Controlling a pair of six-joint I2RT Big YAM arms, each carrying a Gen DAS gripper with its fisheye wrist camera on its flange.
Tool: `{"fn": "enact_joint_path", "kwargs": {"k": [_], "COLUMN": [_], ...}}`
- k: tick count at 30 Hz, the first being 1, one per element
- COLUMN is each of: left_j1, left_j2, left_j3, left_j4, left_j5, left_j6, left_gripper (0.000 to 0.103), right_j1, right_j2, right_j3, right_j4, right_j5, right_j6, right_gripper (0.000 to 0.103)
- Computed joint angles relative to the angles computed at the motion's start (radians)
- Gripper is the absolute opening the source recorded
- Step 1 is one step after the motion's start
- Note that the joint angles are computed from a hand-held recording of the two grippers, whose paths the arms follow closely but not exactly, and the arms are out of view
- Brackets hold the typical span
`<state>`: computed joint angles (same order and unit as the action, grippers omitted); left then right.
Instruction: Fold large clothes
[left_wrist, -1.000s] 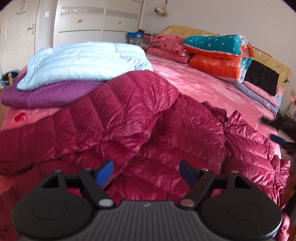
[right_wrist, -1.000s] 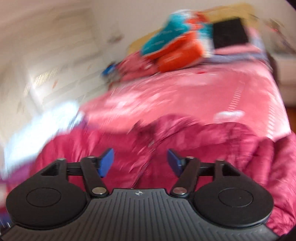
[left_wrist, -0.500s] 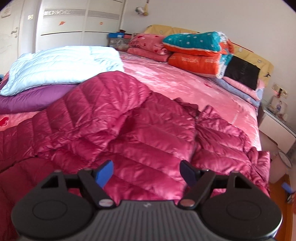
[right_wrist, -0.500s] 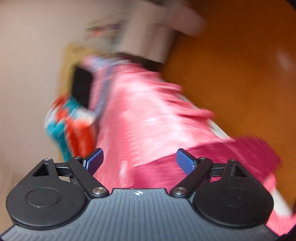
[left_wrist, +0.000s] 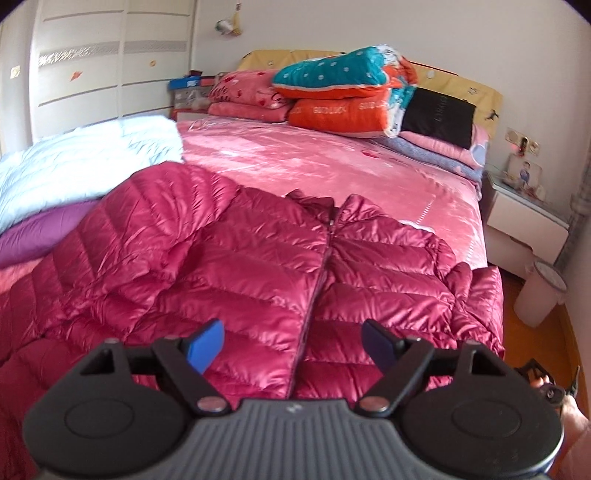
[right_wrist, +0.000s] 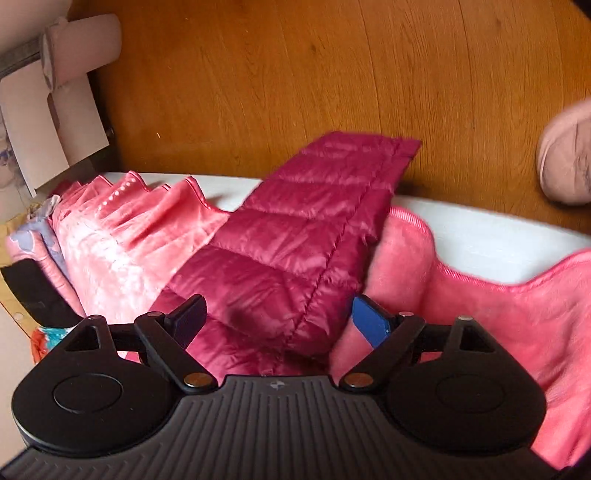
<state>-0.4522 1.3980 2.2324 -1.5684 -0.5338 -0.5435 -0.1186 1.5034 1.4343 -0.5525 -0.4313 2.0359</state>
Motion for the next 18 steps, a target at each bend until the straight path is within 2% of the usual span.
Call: {"fn": "enact_joint_path", "kwargs": {"k": [5,10,12,14,18], "left_j1": [-0.013,-0.016,-0.015,-0.013,-0.003], "left_j2": [0.018,0.03,0.035,0.039,0.042], "left_j3": [0.014,0.013,0.012,0.013,0.015], "left_j4": [-0.007,-0.004,-0.001,0.004,0.016], "left_j5": [0.004,0.021,0.026,0.03,0.032], "left_j6": [0.006,0.009,0.009,0.013,0.02], "left_gripper": [0.085,0.085,0.085,0.085,0.085], "right_j1": [0.017,0.01,0.004,0.003,-0.007], "right_j2": [-0.001,0.026,0.047,0.059,0.067], "right_j3": [-0.041,-0.006,0.048,0.079,0.152], "right_j4": [0.076,0.103,0.038,0.018,-0.012], "right_j5": [0.033,0.055,0.062,0.079,0.113], "right_j6": [0.049,-0.034,-0.148,-0.219,-0.323], "right_gripper": [0.103,0.103,0.09,0.052,0.033]}}
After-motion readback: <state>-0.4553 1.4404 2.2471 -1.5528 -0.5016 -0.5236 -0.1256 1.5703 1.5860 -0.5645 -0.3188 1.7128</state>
